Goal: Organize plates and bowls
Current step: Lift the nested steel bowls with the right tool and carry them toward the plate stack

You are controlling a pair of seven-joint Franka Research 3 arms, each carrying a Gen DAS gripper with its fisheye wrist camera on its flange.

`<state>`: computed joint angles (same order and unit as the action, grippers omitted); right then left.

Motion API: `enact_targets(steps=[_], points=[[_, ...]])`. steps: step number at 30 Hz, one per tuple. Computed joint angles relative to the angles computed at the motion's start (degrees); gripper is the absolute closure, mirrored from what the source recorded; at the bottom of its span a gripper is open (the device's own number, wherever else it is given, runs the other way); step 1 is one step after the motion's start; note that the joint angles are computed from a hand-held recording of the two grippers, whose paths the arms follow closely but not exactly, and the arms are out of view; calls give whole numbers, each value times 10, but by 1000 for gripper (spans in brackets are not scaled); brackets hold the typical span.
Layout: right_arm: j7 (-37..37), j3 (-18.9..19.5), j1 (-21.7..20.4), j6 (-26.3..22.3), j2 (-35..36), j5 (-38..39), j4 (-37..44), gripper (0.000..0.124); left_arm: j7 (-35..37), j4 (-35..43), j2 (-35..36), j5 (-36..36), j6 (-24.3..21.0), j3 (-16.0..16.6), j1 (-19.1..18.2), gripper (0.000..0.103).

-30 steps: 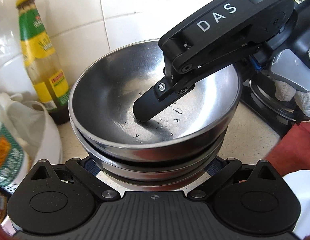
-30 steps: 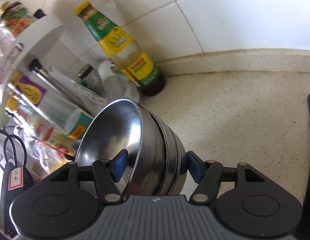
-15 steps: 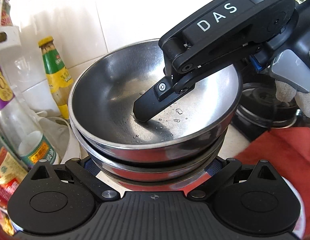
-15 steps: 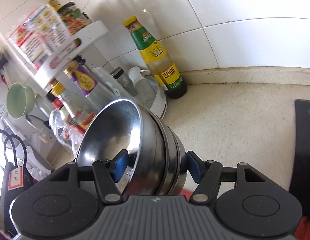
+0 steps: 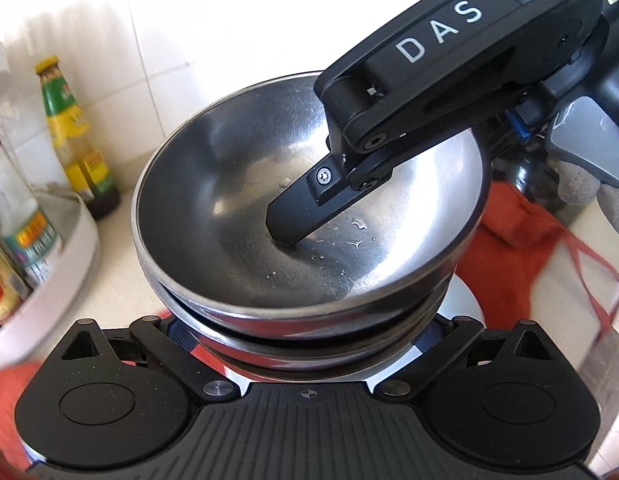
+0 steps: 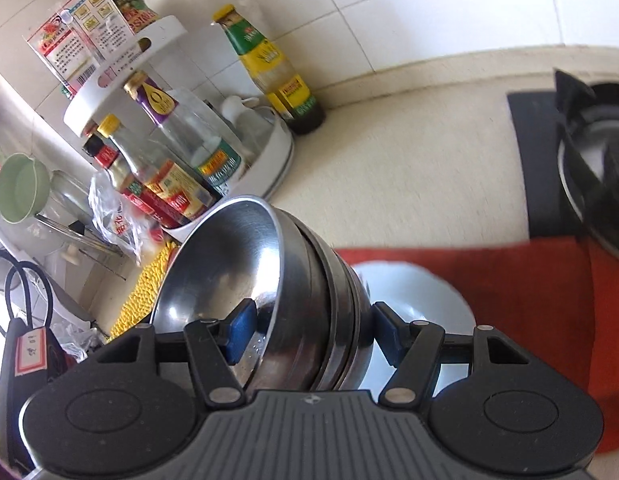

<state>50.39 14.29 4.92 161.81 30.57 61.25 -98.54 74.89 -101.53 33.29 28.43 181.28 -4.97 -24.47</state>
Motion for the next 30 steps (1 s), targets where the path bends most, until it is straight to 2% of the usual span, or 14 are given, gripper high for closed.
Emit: enact_targets(steps=[5,10,17,22,23,25,30], points=[[-41,20,-8,32,-15,64,-41,61,-14,-30,-17,11,-6,21,-26,3],[-64,17,-1,42,-17,98,-51,61,-45,-39,-22,31,-15,53,-58,3],[-71,9,9,44,-19,110,-57,61,-71,-28,-14,55,-27,55,-57,3],[-77,6,11,46,-22,114,-58,61,-71,-20,-10,61,-28,43,-43,3],[-77,5,12,47,-23,113,-58,61,-81,-27,-15,65,-24,51,-52,3],[-75,2,14,46,-24,110,-57,61,-77,-18,-10,64,-26,44,-44,3],[-68,0,15,44,-20,100,-55,61,-88,-29,-14,72,-18,53,-51,3]])
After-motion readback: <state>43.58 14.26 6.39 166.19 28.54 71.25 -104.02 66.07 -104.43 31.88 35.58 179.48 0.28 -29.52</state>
